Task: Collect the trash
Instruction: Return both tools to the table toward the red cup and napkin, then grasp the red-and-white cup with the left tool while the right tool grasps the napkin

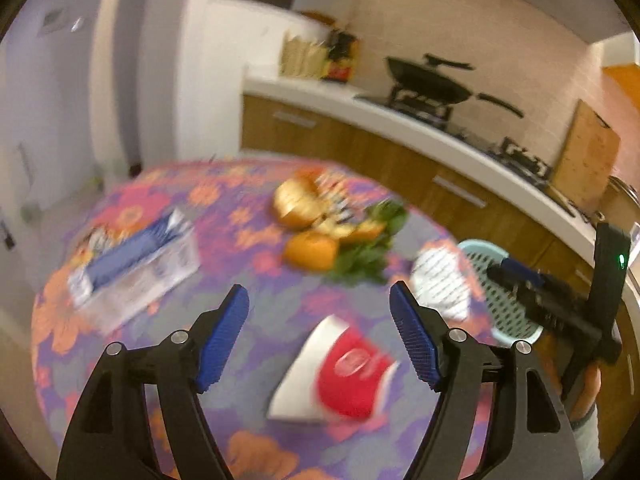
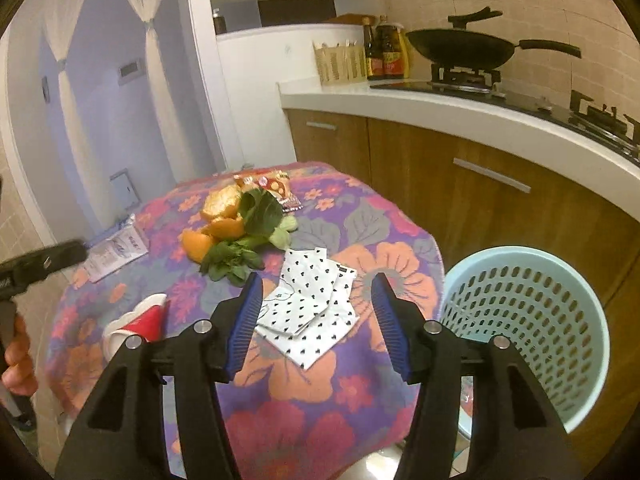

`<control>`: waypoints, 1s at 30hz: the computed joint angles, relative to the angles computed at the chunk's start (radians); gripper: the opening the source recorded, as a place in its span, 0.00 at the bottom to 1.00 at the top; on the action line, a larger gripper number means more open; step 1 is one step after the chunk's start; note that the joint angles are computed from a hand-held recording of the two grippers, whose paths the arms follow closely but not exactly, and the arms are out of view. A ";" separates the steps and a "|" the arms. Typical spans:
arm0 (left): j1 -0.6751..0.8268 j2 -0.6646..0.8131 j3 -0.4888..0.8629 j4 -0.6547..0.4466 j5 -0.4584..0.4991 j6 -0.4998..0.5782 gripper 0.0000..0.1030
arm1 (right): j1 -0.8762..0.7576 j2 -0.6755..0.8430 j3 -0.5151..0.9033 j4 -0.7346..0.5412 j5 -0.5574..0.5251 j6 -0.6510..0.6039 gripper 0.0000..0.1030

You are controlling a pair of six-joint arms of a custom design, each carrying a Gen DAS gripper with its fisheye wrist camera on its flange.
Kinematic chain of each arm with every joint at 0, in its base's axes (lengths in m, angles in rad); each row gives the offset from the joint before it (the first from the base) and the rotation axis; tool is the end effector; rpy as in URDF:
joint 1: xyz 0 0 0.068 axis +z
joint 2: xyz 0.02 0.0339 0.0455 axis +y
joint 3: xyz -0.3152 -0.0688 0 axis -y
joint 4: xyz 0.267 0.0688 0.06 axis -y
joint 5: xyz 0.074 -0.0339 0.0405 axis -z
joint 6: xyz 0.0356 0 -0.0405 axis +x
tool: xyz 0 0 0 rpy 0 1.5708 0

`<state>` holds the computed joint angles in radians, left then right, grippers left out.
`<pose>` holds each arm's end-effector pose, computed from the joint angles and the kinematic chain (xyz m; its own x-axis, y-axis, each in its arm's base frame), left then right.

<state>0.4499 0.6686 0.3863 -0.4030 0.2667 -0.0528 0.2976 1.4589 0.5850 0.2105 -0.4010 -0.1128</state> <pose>0.1209 0.0480 0.2236 -0.5567 -0.3254 -0.7643 -0.2655 0.9415 -0.2074 0.2697 0.0972 0.1947 -0.5215 -0.2683 -0.8100 -0.6267 0.7647 0.1502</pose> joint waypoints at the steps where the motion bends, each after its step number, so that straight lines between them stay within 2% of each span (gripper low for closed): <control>1: 0.079 0.015 -0.011 -0.017 0.066 0.044 0.69 | 0.008 0.027 0.006 0.015 0.014 0.003 0.52; 3: 0.148 0.053 -0.032 -0.025 0.131 0.087 0.69 | 0.025 0.095 0.029 0.044 0.031 0.012 0.52; 6: 0.146 0.101 -0.060 -0.011 0.114 0.110 0.69 | 0.044 0.181 0.071 0.056 0.060 0.020 0.52; 9: 0.170 0.077 -0.079 -0.041 0.126 0.125 0.69 | 0.046 0.232 0.104 0.042 0.057 0.025 0.52; 14: 0.367 0.077 -0.065 -0.228 0.338 0.279 0.68 | 0.052 0.262 0.125 0.036 0.064 0.027 0.52; 18: 0.371 0.193 -0.078 -0.263 0.416 0.299 0.68 | 0.064 0.273 0.136 0.029 0.072 0.026 0.52; 19: 0.377 0.187 -0.086 -0.242 0.435 0.272 0.68 | 0.066 0.274 0.137 0.029 0.075 0.024 0.52; 21: 0.418 0.296 -0.079 -0.223 0.534 0.286 0.68 | 0.069 0.275 0.134 0.033 0.078 0.023 0.52; 23: 0.429 0.344 -0.083 -0.182 0.579 0.252 0.68 | 0.069 0.277 0.132 0.039 0.078 0.025 0.52; 26: 0.403 0.387 -0.095 -0.073 0.610 0.150 0.68 | 0.067 0.280 0.135 0.041 0.072 0.030 0.52; 30: 0.298 0.438 -0.083 0.084 0.581 -0.025 0.67 | 0.072 0.283 0.136 0.044 0.080 0.029 0.52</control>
